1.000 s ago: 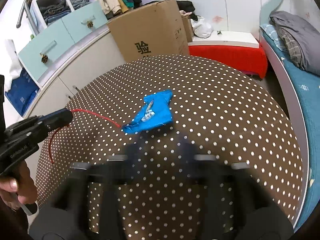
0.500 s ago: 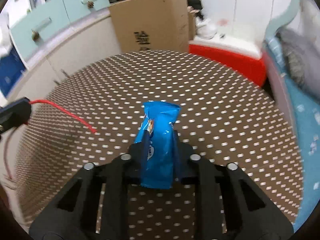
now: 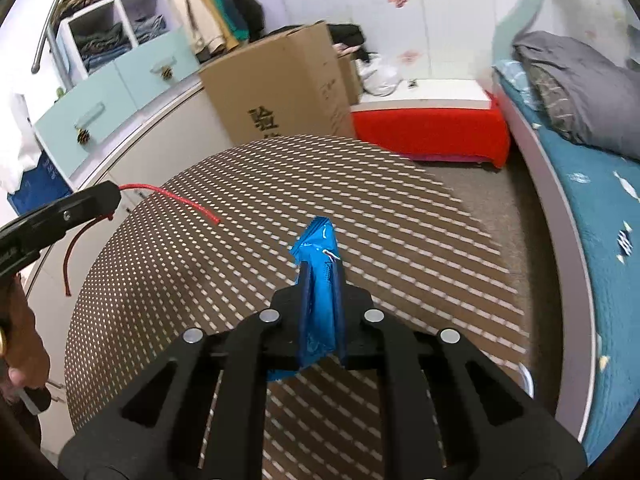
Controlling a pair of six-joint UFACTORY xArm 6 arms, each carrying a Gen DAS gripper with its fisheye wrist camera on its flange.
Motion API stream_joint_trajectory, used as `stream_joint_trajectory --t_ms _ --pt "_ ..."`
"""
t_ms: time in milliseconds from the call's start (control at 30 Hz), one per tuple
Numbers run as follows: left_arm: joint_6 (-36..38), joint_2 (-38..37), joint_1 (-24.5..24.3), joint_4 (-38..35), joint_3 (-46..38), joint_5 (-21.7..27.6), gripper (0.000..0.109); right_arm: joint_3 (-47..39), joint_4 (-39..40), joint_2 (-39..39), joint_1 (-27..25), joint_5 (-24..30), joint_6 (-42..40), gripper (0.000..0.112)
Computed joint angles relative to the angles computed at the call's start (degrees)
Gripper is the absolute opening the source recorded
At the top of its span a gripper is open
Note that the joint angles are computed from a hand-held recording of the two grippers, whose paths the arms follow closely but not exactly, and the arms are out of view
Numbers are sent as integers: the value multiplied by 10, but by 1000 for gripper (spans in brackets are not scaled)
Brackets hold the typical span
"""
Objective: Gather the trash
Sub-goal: 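Carry the red string and blue wrapper to the wastebasket and open both grippers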
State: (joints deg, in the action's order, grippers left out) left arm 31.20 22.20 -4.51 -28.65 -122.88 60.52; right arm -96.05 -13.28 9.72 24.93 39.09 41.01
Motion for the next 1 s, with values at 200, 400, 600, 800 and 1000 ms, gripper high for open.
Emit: stream_joint_trajectory --t_ms 200,400,600,800,1000 --pt "19 -37 -41 -16 45 -6 10 146 -61 -128 -33 -47 99 10" --pt "23 -45 -101 -35 46 11 10 300 -117 -277 -83 -32 189 10" --pt "23 -43 -166 -26 57 15 10 455 -54 -343 -147 -40 204 11" --pt "7 1 -218 19 28 37 10 556 50 -321 -188 -129 179 18" --pt "-25 95 -258 77 -78 105 10 650 94 -350 -219 -241 246 79"
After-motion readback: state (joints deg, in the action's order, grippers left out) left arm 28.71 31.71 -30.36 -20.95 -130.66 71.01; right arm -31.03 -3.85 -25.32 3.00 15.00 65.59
